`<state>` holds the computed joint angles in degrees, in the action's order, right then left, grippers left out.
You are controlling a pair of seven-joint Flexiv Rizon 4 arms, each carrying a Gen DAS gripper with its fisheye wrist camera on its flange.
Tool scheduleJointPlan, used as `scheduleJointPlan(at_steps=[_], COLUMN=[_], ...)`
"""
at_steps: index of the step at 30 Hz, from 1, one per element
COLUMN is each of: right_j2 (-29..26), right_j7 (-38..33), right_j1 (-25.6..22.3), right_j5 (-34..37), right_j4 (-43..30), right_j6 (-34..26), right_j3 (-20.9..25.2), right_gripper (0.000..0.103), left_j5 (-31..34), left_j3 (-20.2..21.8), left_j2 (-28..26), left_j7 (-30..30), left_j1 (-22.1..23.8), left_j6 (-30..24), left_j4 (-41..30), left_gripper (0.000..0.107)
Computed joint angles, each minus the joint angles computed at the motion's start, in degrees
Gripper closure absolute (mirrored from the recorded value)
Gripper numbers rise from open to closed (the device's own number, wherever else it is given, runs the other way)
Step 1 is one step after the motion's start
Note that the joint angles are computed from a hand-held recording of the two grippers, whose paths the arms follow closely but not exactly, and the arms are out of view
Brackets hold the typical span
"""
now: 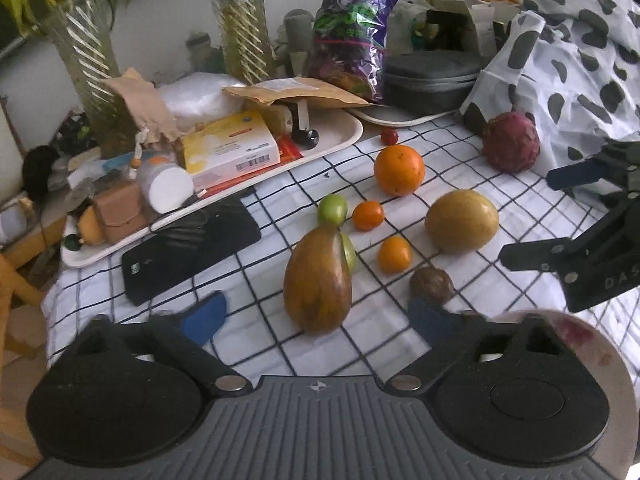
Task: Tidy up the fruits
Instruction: 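Reach the left tool to the brown mango while the right tool reaches the yellow round fruit, then grasp and lift the mango with the left tool while the right tool lifts the yellow fruit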
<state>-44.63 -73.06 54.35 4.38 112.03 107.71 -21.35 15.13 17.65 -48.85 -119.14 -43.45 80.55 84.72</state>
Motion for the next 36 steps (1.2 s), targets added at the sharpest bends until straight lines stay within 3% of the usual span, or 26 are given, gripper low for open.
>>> scheduleJointPlan(at_steps=[6,10,15,17,20,22,24,27,36], right_j2=[-1.50,-1.93,-3.32,-4.04,-5.59,-5.97,-6.01,-5.68,-2.57], right_j7=[-1.46,-1.77,-1.54,-1.15,-1.64,-1.68,-1.39,-0.88,-0.40], right_j1=[-5.26,-11.93,-20.82,-23.04,-28.99,-29.91,-30.65,-30.86,-28.36], right_j5=[-4.27,-8.52,-14.57,-16.20,-19.16,-19.95,-20.33,-20.60,-19.67], right_j4=[-4.04,-7.18,-11.07,-12.26,-14.44,-14.64,-14.62,-14.16,-9.09], right_j6=[-1.48,-3.27,-6.75,-7.88,-9.90,-9.71,-9.91,-9.99,-3.55], right_j3=[3.85,10.23,19.38,21.67,28.50,29.45,30.25,30.42,27.87], right_gripper=[0.001,0.011,0.024,0.035,0.044,0.044,0.044,0.045,0.045], left_j5=[-4.85,-8.71,-12.73,-14.35,-16.71,-18.22,-19.06,-20.91,-19.54], left_j3=[-9.87,-15.35,-17.68,-19.31,-19.83,-20.36,-20.20,-21.10,-13.09], left_j2=[-1.30,-2.62,-3.88,-4.29,-4.91,-5.36,-5.54,-5.34,-3.04], left_j7=[7.19,13.97,18.76,20.79,22.87,23.99,24.63,25.07,23.05], left_j1=[8.66,12.93,14.74,15.87,16.15,16.48,16.48,17.05,10.42], left_j6=[0.54,1.06,2.68,3.92,3.74,3.31,3.78,4.56,5.55], left_j4=[-0.30,-0.28,-0.23,0.05,-0.35,-0.68,-0.57,0.25,1.10], left_gripper=[0.025,0.036,0.040,0.041,0.047,0.057,0.060,0.062,0.062])
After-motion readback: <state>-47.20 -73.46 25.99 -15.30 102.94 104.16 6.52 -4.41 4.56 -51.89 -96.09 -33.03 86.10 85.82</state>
